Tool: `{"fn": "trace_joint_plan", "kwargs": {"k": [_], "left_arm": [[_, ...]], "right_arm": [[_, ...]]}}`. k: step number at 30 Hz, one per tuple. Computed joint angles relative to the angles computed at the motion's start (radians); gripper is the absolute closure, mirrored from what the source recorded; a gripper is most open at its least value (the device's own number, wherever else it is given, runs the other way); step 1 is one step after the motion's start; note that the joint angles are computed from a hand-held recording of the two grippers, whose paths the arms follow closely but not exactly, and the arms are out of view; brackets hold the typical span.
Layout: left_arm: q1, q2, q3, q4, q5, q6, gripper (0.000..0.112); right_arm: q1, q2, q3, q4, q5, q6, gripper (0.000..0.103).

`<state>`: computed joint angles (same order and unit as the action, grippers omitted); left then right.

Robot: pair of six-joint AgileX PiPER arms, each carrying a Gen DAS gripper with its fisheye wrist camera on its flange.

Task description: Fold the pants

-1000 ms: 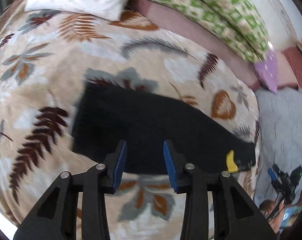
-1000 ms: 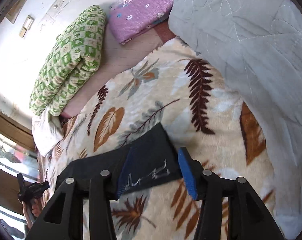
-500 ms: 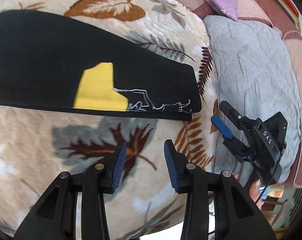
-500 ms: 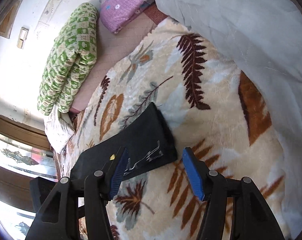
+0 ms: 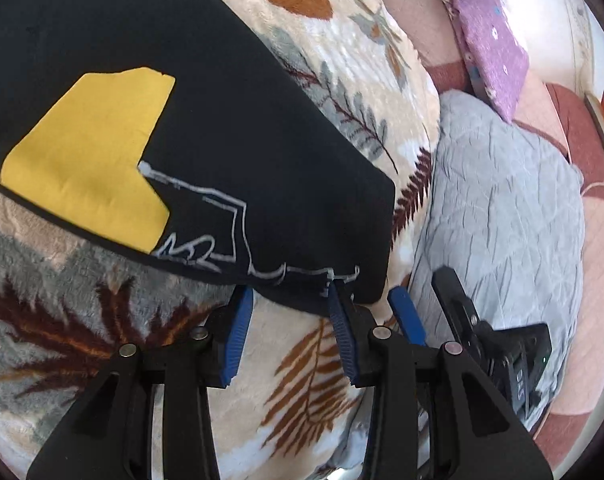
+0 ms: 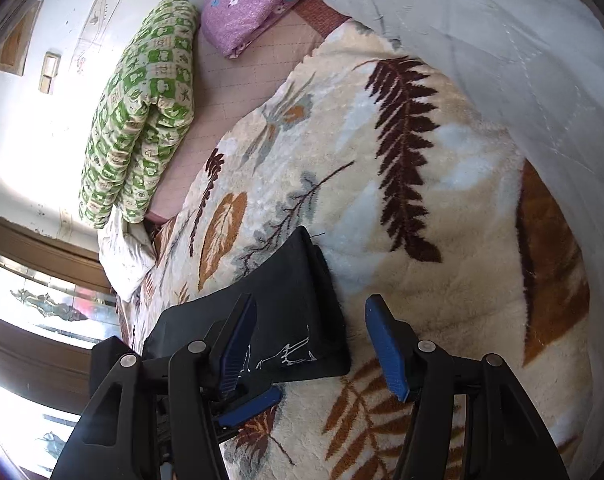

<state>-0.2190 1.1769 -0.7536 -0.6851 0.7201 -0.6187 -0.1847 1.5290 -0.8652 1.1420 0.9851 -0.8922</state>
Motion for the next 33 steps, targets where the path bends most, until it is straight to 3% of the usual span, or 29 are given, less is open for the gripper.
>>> {"fn": "trace_joint_plan", "kwargs": {"k": [4, 8, 10, 13, 23, 30, 33], "left_arm": [[-0.036, 0.024, -0.034, 0.073, -0.042, -0.069, 0.075], [-0.015, 0.045, -0.036, 0.050, -0.054, -0.053, 0.076], [-0.003, 0.051, -0.039, 0.049, -0.042, -0.044, 0.090], [0.059, 0.043, -0.010, -0.044, -0.013, 0.062, 0.099], [0.084, 0.049, 0.005, -0.117, 0.008, 0.108, 0.100], [0.012, 0.052, -0.009, -0.023, -0.052, -0.035, 0.097], [-0.016, 0.063, -0.025, 0.012, -0.063, -0.068, 0.097]], "right_arm": [[-0.008, 0.023, -0.023, 0.006, 0.024, -0.006, 0.044], [-0.014, 0.043, -0.041, 0.003, 0.028, -0.014, 0.044], [-0.015, 0.055, -0.047, 0.008, 0.032, -0.018, 0.044], [-0.012, 0.085, -0.061, 0.021, 0.041, -0.020, 0.044], [0.054, 0.257, -0.181, 0.072, 0.088, 0.000, 0.044], [0.095, 0.384, -0.320, 0.052, 0.179, 0.027, 0.045], [0.095, 0.402, -0.343, 0.036, 0.190, 0.042, 0.058]]}}
